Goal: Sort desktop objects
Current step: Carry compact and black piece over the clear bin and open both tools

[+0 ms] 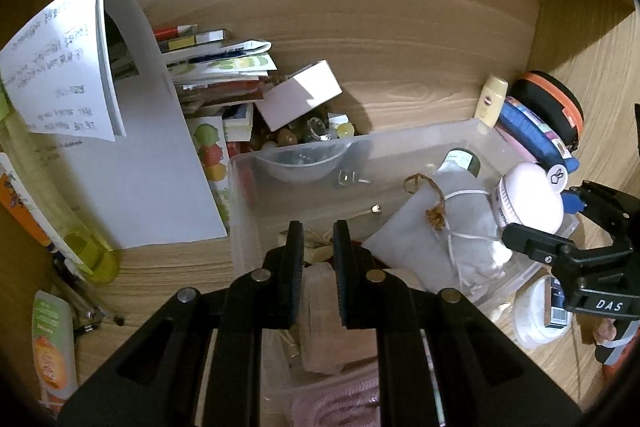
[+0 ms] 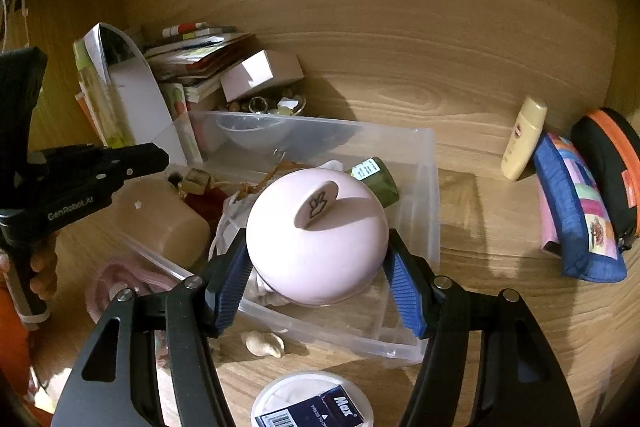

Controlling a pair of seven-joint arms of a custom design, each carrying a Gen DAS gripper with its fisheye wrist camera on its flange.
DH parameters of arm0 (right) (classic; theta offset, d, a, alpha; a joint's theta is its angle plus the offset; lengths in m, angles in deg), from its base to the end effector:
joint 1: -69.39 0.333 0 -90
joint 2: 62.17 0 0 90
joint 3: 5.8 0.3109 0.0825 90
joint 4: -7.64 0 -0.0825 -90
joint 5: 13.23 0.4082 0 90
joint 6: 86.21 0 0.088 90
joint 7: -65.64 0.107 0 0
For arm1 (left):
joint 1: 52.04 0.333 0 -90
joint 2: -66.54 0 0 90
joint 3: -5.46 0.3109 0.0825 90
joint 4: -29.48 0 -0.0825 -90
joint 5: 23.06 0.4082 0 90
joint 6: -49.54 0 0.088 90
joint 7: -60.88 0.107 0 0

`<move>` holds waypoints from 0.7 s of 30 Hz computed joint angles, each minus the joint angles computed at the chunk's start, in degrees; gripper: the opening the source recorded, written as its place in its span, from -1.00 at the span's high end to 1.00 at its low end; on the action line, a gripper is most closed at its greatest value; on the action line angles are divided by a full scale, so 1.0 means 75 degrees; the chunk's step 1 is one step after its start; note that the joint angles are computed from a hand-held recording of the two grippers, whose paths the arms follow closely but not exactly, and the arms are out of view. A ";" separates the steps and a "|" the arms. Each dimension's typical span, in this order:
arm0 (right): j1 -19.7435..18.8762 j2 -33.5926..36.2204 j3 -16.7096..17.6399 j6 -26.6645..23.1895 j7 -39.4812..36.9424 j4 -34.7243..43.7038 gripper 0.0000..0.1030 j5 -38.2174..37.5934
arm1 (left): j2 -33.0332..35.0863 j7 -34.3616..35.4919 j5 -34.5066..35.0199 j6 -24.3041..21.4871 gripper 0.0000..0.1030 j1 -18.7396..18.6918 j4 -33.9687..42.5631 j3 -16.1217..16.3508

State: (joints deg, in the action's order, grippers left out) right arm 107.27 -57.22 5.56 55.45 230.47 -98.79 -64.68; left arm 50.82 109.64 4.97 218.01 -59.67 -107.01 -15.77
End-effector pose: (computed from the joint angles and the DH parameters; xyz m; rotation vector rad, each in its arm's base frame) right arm 0.4245 0.4902 0.5158 -1.7839 1.5761 -0.6729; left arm 0.4417 -0.2885 0.4901 -1.5179 1.9622 -0.9154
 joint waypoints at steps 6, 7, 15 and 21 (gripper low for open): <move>0.0110 0.0135 -0.0003 -0.0300 0.0067 0.0167 -0.19 -0.0261 | -0.0093 -0.0146 0.0107 -0.0033 -0.08 0.0070 -0.0004 -0.0073; 0.0124 0.0133 -0.0007 -0.0341 0.0069 0.0172 -0.21 -0.0269 | -0.0173 -0.0334 0.0245 -0.0009 -0.18 0.0183 -0.0034 -0.0173; 0.0157 0.0088 -0.0006 -0.0312 0.0160 0.0158 -0.35 -0.0445 | -0.0616 -0.0703 0.0509 0.0061 -0.58 0.0396 -0.0168 -0.0433; 0.0190 -0.0034 0.0039 -0.0351 0.0344 0.0099 -0.50 -0.0779 | -0.1054 -0.0941 0.0374 0.0306 -0.66 0.0531 -0.0456 -0.0539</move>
State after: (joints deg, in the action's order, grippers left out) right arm 108.70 -57.47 5.84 52.82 233.05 -98.05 -70.52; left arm 42.91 102.58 7.77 220.30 -55.68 -110.43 -19.82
